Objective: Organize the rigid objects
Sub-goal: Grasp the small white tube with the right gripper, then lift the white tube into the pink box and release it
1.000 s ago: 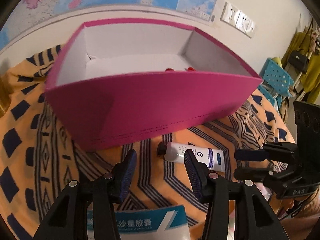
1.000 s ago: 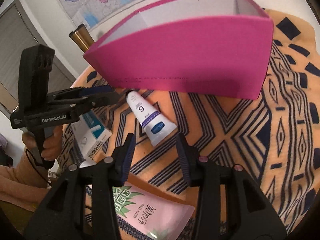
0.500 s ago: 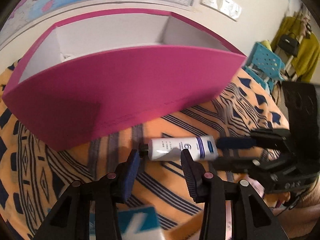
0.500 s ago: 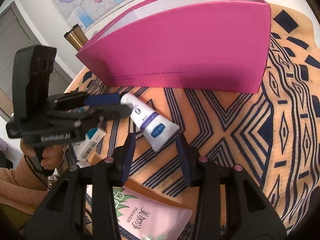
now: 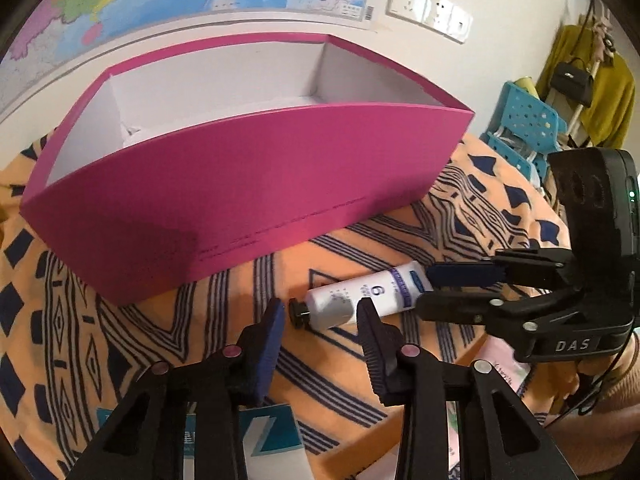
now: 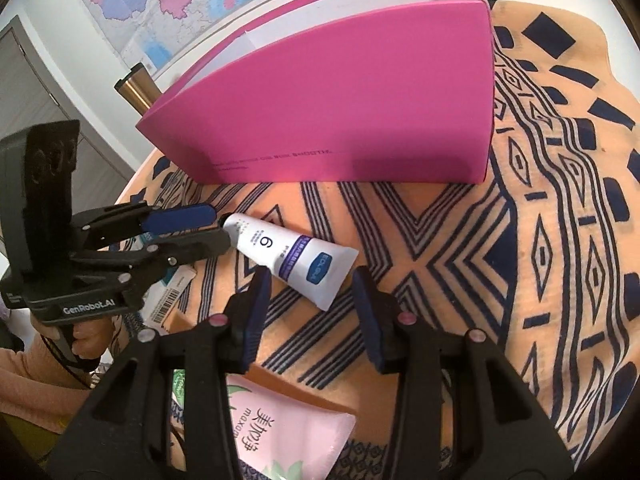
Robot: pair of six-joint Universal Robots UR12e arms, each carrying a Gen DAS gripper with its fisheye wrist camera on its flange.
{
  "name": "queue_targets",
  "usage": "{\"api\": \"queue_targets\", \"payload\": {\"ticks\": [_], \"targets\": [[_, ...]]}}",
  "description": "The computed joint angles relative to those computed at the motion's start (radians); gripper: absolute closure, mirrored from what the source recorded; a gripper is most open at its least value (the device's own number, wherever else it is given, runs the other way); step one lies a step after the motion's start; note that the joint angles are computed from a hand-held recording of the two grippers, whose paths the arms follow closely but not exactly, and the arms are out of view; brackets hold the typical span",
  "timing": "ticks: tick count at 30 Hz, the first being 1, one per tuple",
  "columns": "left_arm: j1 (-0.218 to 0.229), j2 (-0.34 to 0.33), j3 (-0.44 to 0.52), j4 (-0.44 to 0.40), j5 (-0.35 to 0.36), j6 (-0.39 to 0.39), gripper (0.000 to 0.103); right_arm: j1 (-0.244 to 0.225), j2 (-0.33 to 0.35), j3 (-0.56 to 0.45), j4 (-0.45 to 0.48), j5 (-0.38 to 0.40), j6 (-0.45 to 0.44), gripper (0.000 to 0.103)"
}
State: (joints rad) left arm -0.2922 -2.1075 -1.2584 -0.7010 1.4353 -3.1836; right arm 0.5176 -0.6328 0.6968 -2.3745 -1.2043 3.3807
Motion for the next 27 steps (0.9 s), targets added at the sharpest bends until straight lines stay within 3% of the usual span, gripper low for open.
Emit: {"api": "queue_targets", "payload": {"ticks": [18,27], "targets": [[-0.004,-0.001,0.009,-0.039,-0.036,-0.050,0.065,-0.001,-0.003,0.010,-0.032,0.006,0.026,0.054],[-0.010,0.017,0.003,-0.010,-0.045,-0.060,0.065,-0.002,-0.033,0.039,-0.075,-0.020,0.002,0.054]]}}
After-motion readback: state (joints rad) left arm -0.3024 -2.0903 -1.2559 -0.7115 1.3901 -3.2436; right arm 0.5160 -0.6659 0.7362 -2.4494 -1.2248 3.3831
